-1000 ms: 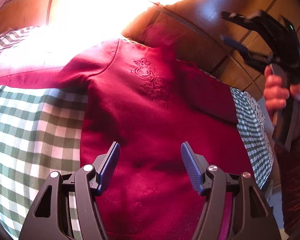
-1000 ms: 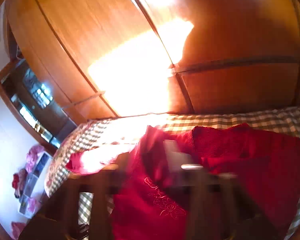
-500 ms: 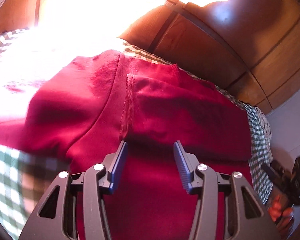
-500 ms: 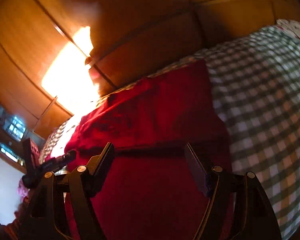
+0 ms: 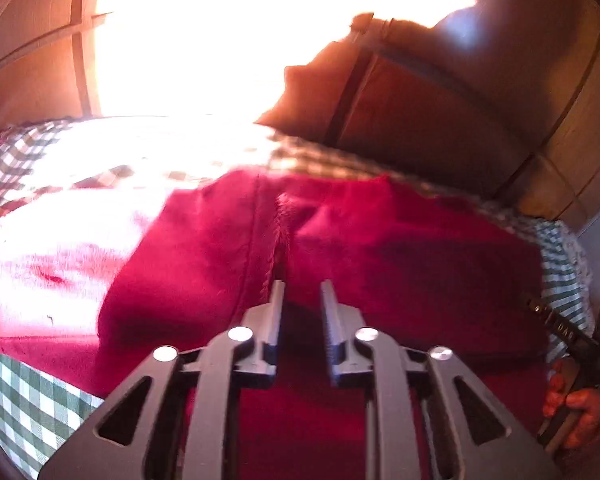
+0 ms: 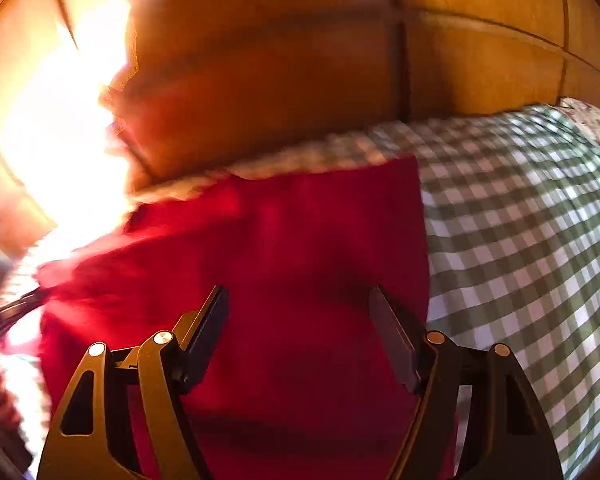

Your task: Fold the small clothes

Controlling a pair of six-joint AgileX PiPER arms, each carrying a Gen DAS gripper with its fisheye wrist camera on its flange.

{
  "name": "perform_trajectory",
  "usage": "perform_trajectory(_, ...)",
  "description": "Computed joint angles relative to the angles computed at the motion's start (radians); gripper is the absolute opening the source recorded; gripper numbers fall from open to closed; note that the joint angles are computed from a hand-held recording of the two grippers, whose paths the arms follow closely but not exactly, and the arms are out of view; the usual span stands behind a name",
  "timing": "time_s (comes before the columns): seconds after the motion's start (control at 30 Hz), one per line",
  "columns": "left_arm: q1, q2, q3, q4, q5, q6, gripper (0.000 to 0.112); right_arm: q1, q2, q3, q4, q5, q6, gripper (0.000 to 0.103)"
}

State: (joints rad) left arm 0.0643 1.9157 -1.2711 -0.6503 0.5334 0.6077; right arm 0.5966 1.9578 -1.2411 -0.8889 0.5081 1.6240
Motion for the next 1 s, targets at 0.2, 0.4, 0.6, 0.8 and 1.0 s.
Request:
perform_trajectory(0.2, 0.047, -0.06, 0.154, -0.128, -0.05, 0.177, 0.04, 0.08, 0.07, -0.033, -0.179, 0.146, 0.138, 0.077)
perform_trajectory(0.4, 0.279, -0.179, 0.276, -0.32, 0.051, 0.36, 0.038, 0.094, 0.098, -0.075, -0.156, 0.205, 0.098, 0.082)
perform_trajectory(0.6, 0.64, -0.099, 0.175, -0.274, 0.275, 0.291, 0.036, 0.103, 0.13, -0.136, -0.1, 0.301, 0.047, 0.1)
perform_trajectory(0.8, 0.857, 0.033, 0.014, -0.344, 0.324, 0.18, 0.057, 0.087, 0.11, -0.101, -0.11, 0.258, 0.076, 0.1)
perform_trajectory(1.0, 0.912, 0.189, -0.165, -0.337, 0.386, -0.019, 0.057, 0.099, 0.119, -0.117, -0.111, 0.288, 0.068, 0.1)
